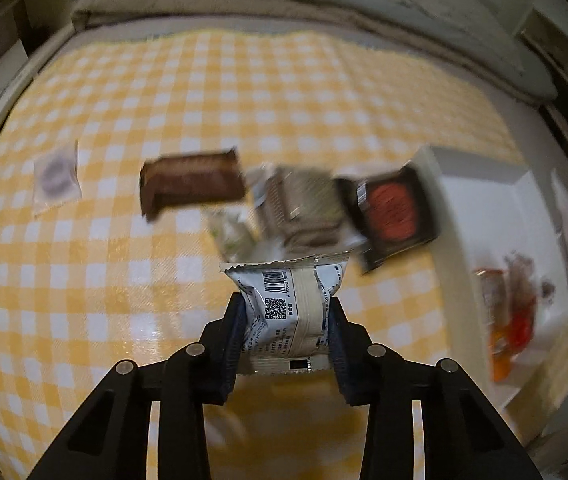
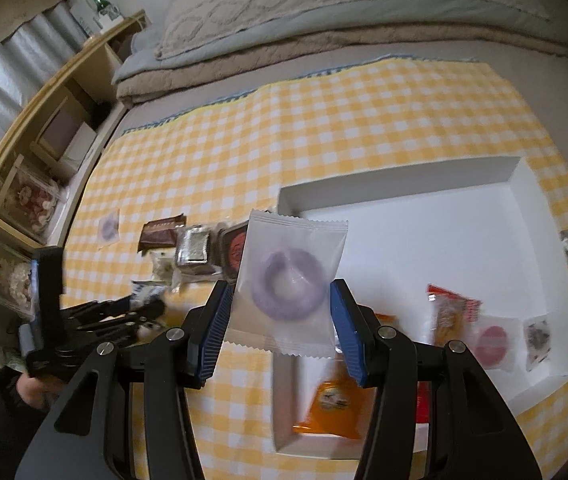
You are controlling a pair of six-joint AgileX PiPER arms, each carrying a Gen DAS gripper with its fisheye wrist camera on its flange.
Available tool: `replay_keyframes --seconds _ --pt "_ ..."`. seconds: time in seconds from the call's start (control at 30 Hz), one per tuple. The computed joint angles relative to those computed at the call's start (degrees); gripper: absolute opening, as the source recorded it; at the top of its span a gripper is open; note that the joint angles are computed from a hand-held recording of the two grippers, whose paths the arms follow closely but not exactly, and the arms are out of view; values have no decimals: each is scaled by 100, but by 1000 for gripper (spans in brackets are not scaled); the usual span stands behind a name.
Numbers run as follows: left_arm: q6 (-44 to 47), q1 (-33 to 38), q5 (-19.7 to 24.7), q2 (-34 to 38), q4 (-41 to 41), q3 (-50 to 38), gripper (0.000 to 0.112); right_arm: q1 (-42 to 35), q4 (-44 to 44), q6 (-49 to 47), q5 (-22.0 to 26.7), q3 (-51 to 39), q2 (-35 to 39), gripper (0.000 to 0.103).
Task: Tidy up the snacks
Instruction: 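Carry both sachets into the white tray and open both tools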
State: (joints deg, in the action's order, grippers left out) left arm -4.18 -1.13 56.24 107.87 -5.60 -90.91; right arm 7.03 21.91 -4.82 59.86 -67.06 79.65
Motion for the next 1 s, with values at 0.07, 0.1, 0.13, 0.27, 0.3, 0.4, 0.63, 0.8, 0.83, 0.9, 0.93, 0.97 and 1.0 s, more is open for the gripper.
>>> replay_keyframes --seconds 0.07,0.1,0.13,0.27,0.3,0.4,0.63,0.8,0.83,0.9,0.93,0.97,1.0 --pt "-147 -146 -59 -200 48 40 38 -220 51 -203 61 21 -92 51" --pt "-229 -228 -88 -295 73 51 38 -332 63 -302 82 37 -145 51" --pt "-335 -323 -110 -379 107 56 38 -440 70 -397 103 52 -195 51" --pt "-697 -679 -193 -608 142 62 38 -858 160 -780 174 134 -367 51" --pt "-876 -759 -191 -647 237 48 38 -952 171 -860 190 152 -408 51" --pt "-997 -978 -206 -735 192 1 38 -1303 231 -1189 264 195 -507 51" --pt "-1285 -1482 -227 -448 172 -509 38 -2185 354 -1891 445 273 -607 51" --pt "-1518 -1734 -160 64 175 -1040 38 -2698 234 -2122 486 233 -503 51" --pt "-1562 -1776 -124 175 181 -1153 38 -2811 238 -2177 477 211 -462 51" --pt "-1609 -1796 -77 470 153 -1429 38 -3023 288 -2289 453 175 -363 51" --pt "-1663 -1814 -37 612 158 -1572 38 -3126 316 -2348 442 149 -304 51" --pt "-1767 -1859 13 776 205 -1762 38 -3191 326 -2392 418 138 -262 51" --pt "-1837 -1884 66 902 238 -1914 38 -3259 315 -2434 373 125 -209 51"
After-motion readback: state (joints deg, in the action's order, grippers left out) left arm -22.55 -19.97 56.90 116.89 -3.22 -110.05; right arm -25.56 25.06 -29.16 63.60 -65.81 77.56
